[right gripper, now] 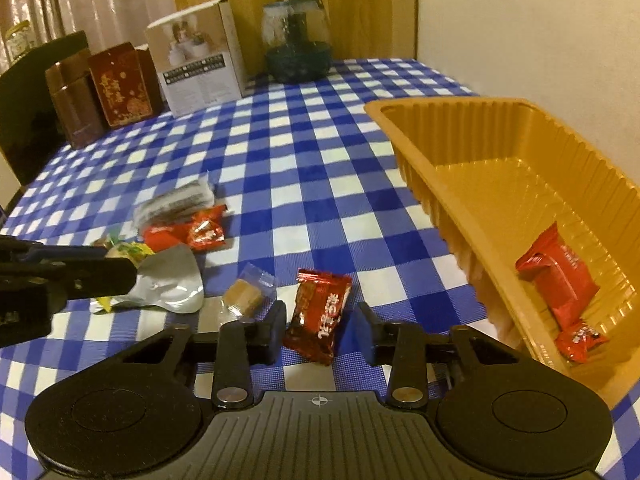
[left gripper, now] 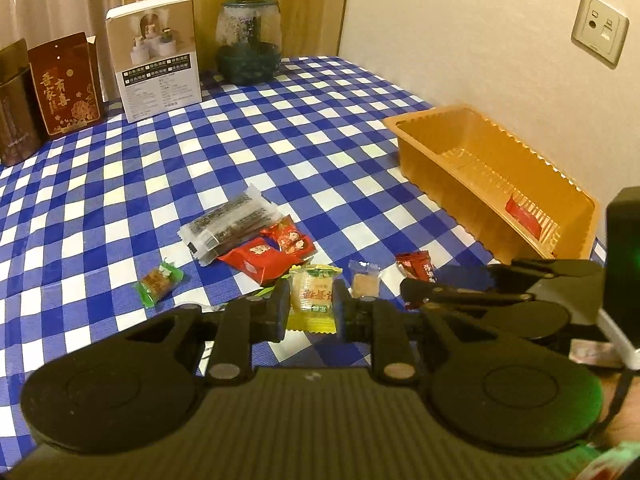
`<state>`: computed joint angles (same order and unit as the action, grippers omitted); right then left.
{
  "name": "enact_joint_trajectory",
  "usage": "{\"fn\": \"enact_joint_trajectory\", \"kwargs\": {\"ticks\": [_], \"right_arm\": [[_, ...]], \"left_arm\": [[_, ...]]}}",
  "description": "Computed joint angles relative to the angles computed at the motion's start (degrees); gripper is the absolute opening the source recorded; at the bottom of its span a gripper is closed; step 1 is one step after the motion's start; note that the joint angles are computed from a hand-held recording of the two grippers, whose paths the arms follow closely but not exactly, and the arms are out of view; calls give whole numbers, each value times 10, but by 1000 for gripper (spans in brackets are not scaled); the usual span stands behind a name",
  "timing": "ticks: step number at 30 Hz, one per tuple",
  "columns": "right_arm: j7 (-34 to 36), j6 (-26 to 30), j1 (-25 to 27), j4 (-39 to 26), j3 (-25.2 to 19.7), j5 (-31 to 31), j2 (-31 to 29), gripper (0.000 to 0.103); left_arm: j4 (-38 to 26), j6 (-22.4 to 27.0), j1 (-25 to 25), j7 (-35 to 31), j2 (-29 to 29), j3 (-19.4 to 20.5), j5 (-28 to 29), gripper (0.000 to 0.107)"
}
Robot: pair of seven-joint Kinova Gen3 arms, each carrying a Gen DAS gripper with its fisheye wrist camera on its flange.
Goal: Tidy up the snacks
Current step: 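Grasp a red candy with the right gripper while the left gripper grasps the yellow-green candy, then carry both candies over the orange tray and lower them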
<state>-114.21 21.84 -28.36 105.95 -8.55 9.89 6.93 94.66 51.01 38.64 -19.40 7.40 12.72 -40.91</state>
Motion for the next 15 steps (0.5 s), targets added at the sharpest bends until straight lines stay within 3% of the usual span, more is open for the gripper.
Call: {"fn": "enact_joint_trajectory", "kwargs": {"ticks": [15], "right_arm": [[-10,-14,-13,9,4,26,-1,27]], "left_arm": [[-3,3,1,6,2,-1,1,20]]}}
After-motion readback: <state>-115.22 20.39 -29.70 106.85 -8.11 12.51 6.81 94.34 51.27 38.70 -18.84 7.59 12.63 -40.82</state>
